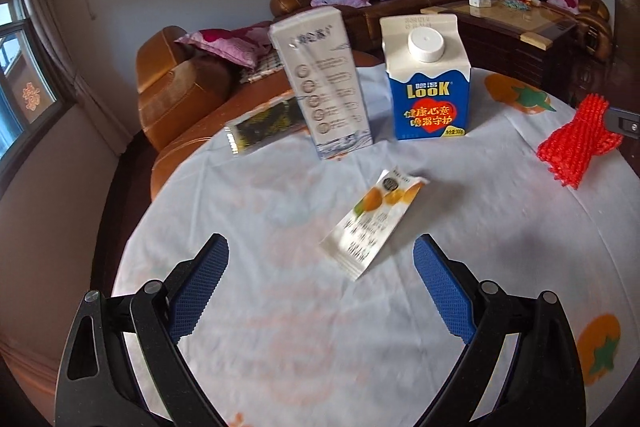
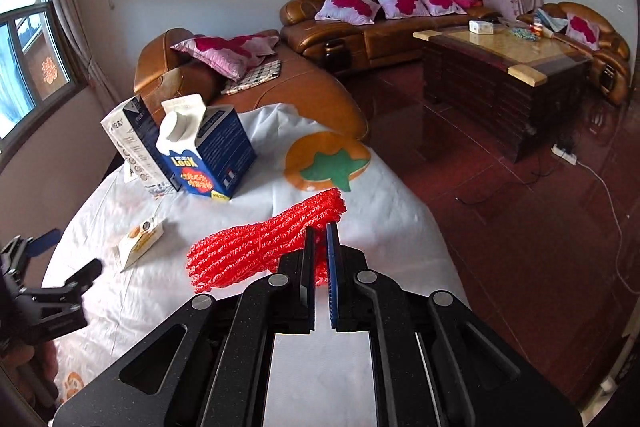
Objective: Collect trash
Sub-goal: 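Grasp the snack wrapper with the left gripper while the right gripper grasps the red mesh sleeve, then carry the snack wrapper and red mesh sleeve over the basin with both grippers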
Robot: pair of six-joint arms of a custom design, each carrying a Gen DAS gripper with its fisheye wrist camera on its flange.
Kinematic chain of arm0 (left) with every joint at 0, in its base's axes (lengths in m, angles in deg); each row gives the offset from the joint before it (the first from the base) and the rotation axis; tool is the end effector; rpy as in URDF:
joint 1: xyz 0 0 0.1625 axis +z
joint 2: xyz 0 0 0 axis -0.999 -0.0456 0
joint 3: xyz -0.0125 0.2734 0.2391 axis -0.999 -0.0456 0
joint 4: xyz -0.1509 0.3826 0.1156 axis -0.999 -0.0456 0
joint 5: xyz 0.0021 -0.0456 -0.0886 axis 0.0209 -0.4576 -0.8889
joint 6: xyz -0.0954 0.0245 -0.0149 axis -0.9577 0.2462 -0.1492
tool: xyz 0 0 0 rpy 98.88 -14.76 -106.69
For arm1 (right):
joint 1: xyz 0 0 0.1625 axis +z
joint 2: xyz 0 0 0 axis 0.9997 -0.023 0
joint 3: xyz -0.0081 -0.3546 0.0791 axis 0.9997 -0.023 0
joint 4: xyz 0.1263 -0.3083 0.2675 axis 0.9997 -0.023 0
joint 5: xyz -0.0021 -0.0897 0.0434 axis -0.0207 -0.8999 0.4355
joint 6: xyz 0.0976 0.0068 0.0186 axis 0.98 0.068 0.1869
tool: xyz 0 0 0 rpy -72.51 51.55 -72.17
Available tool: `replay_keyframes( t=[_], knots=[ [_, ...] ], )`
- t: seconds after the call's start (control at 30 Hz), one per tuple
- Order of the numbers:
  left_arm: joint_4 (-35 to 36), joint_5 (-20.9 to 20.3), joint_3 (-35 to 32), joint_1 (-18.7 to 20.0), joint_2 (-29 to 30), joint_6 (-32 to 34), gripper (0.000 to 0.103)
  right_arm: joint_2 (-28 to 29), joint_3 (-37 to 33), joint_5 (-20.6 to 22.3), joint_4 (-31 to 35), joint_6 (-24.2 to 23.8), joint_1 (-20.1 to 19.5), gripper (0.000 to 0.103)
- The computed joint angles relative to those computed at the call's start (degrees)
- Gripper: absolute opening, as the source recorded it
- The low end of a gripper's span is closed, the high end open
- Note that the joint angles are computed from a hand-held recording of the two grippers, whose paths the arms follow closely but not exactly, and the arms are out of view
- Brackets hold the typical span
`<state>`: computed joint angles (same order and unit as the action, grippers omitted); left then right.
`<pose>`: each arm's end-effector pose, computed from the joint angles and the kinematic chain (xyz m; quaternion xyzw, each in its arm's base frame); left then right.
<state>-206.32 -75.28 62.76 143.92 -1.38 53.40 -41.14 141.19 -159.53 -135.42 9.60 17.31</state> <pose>-0.2190 -0.6733 0.0949 0.5162 0.7758 -0.2064 0.2985 0.1907 -0.4863 0.1697 -0.1293 -0.7827 0.4957 0.3535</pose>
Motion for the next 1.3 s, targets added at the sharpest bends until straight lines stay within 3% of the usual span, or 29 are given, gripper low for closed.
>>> replay_keyframes(
  t=[0.37, 0.47, 0.53, 0.63, 1.03, 1.3],
  knots=[
    [9.1, 0.4, -9.8, 1.1, 7.5, -2.4, 0.089, -1.6, 1.9, 3.8, 0.2, 0.1, -2.1, 0.006],
    [12.3, -1.6, -10.1, 1.7, 6.9, -3.8, 0.073, -1.0, 1.5, 4.5, 0.3, -0.4, -2.0, 0.006],
    [15.5, -4.0, -9.8, 1.8, 5.8, -3.9, 0.045, -0.7, 1.4, 4.8, 0.3, -0.4, -1.9, 0.006],
    [15.6, -3.7, -9.0, 1.6, 5.1, -2.6, 0.037, 0.2, 0.9, 4.9, 0.5, -0.4, -1.4, 0.006],
    [14.8, -2.6, -2.6, 3.9, -4.8, -0.3, 0.033, 2.9, -1.7, 5.0, 1.2, -0.5, 1.8, 0.006],
    [12.4, -1.8, 3.6, 6.3, -13.9, 0.4, 0.033, 9.2, -8.8, 6.8, 5.1, -1.3, 4.9, 0.006]
  ],
)
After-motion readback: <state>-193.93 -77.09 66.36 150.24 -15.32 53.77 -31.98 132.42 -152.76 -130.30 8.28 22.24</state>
